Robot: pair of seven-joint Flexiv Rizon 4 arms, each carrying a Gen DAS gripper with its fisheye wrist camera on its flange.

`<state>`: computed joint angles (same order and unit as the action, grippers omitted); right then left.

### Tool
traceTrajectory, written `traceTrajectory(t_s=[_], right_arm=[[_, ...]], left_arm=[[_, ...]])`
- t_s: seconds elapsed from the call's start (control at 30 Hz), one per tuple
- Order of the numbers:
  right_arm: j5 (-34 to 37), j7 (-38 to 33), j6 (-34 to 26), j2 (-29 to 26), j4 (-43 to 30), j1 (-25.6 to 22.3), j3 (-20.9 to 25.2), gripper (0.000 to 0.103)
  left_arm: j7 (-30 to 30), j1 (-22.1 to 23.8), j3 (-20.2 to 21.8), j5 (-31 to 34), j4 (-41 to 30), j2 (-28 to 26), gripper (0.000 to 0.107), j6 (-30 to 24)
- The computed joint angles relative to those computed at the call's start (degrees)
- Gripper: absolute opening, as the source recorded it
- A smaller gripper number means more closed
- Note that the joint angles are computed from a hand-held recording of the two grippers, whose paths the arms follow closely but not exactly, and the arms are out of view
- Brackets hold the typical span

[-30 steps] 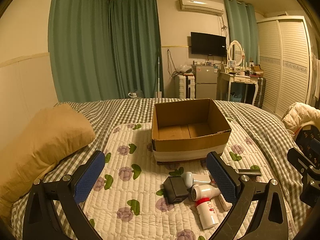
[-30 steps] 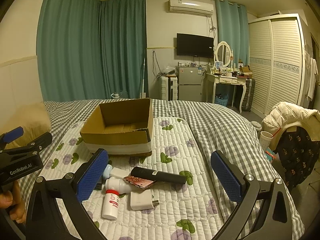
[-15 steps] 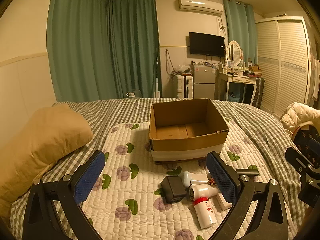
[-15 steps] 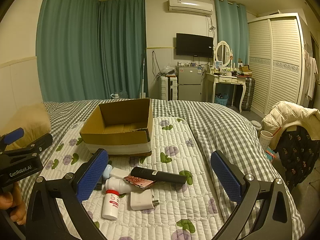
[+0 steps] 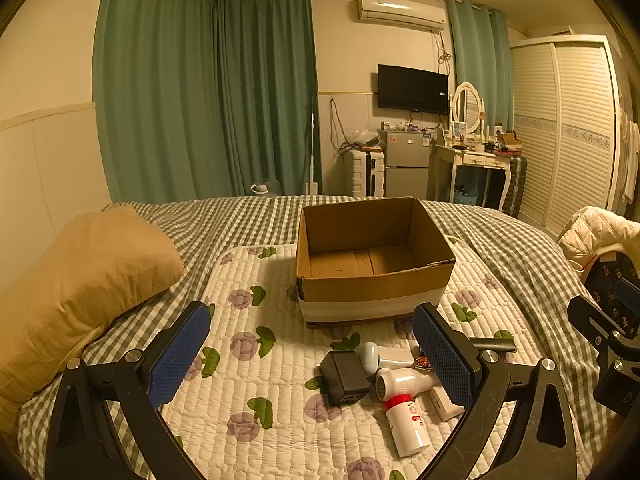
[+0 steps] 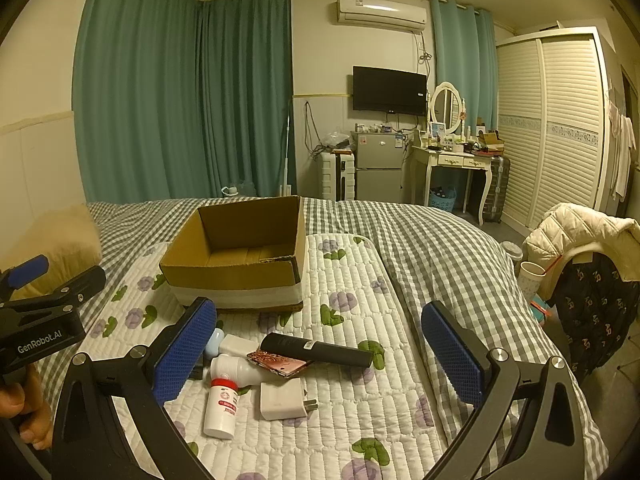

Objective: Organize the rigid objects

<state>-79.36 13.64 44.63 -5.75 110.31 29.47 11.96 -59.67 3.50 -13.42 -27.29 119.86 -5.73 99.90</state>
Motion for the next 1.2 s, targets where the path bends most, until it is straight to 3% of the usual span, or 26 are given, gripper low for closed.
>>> traceTrajectory(t_s=[0.07, 0.43, 0.57, 0.73, 0.9, 0.97, 1.07, 1.2], right_arm=[[-0.10, 0.01, -0.03, -0.01, 0.00, 0.00, 0.00, 0.103], [-0.60, 0.39, 0.33, -0.23, -0.13, -0.08, -0.11, 0.103], [-0.95, 0.42, 0.73, -0.44, -0.31, -0.10, -0.26, 0.103], [-1.61, 0.48, 1.35, -0.51, -0.07, -0.28, -0.42, 0.103], [-2.10, 0.86, 2.30, -0.47, 0.44, -0.80, -0.65, 0.103], [-2.10, 0.99, 2.76, -0.64, 0.59, -1.06, -0.78, 0.103], [-1.85, 1.16, 4.02, -1.16, 0.77, -1.54, -1.13, 0.103], [-1.10, 0.52, 6.05, -2.28, 0.92, -2.09, -1.71, 0.103]], left_arm=[[0.75, 1.07, -1.30, -0.86, 0.22, 0.14, 0.103, 0.13], [0.43, 0.02, -0.12, -0.56, 0.02, 0.04, 0.103, -0.05], [1.56, 1.40, -1.89, -1.79, 0.37, 0.20, 0.103, 0.25], [-0.82, -1.76, 2.18, 0.68, -0.57, -0.43, 0.103, -0.73], [0.18, 0.12, 0.26, -0.17, -0.84, -1.35, 0.103, -1.01], [-1.51, -1.84, 3.22, 1.61, -1.92, -2.31, 0.103, -2.15], [0.75, 1.31, -0.51, -1.88, -1.93, -3.10, 0.103, -3.51], [-0.27, -1.29, 3.25, 0.20, -3.56, -5.34, 0.102, -5.69]])
